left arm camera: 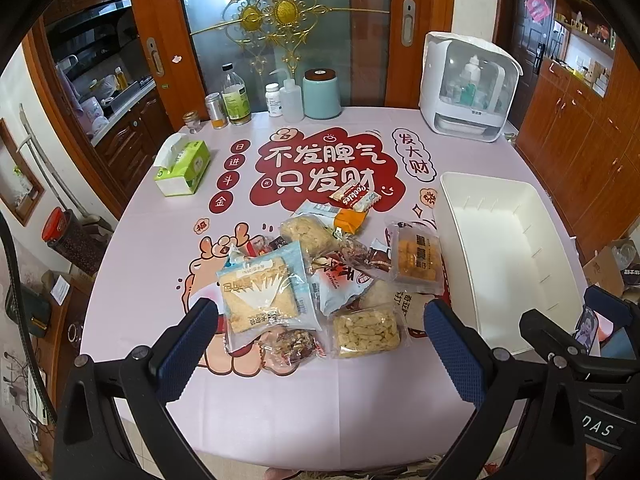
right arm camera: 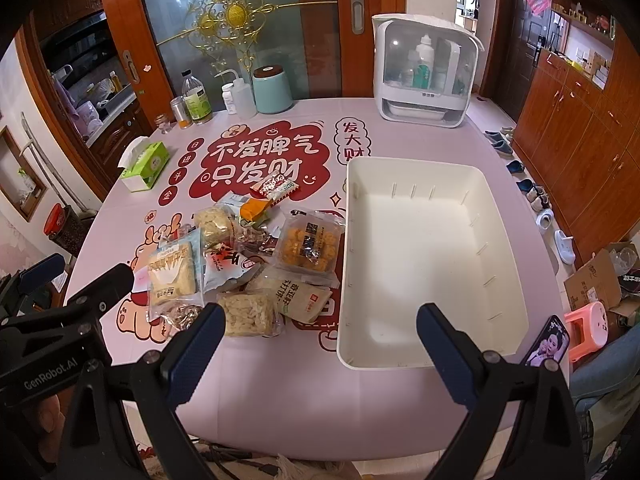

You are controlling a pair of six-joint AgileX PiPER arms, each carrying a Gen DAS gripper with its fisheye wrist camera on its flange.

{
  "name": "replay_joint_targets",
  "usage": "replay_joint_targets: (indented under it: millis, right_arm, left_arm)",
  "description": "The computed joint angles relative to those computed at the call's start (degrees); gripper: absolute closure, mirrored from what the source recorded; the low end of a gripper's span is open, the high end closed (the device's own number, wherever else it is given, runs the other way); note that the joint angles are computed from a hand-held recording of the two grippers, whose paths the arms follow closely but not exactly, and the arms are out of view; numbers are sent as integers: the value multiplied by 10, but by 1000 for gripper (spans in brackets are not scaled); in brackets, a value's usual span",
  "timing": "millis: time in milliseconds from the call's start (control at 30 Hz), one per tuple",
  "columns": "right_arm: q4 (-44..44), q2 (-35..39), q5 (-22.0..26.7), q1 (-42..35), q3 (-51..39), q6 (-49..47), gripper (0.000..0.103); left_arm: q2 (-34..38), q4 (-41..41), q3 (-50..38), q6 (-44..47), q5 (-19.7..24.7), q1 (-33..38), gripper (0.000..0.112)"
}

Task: Organize snacks

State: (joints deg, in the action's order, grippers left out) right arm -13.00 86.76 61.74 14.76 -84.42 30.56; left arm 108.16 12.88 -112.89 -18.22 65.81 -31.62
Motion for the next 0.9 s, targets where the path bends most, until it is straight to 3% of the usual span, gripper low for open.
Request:
replay_joint_targets:
  millis: [367, 600, 900]
  right_arm:
    - [6, 7, 9, -3, -16, -7, 6]
    - [-3, -4, -7, 5, 11, 3, 6]
    - [-11, 2, -12, 16, 15, 18, 6]
  left_arm:
    - [3, 2, -6, -1, 3, -1, 10]
    - [-14, 6, 51, -16, -33, -3, 10]
    - [-22, 5, 63, -10, -40, 5, 10]
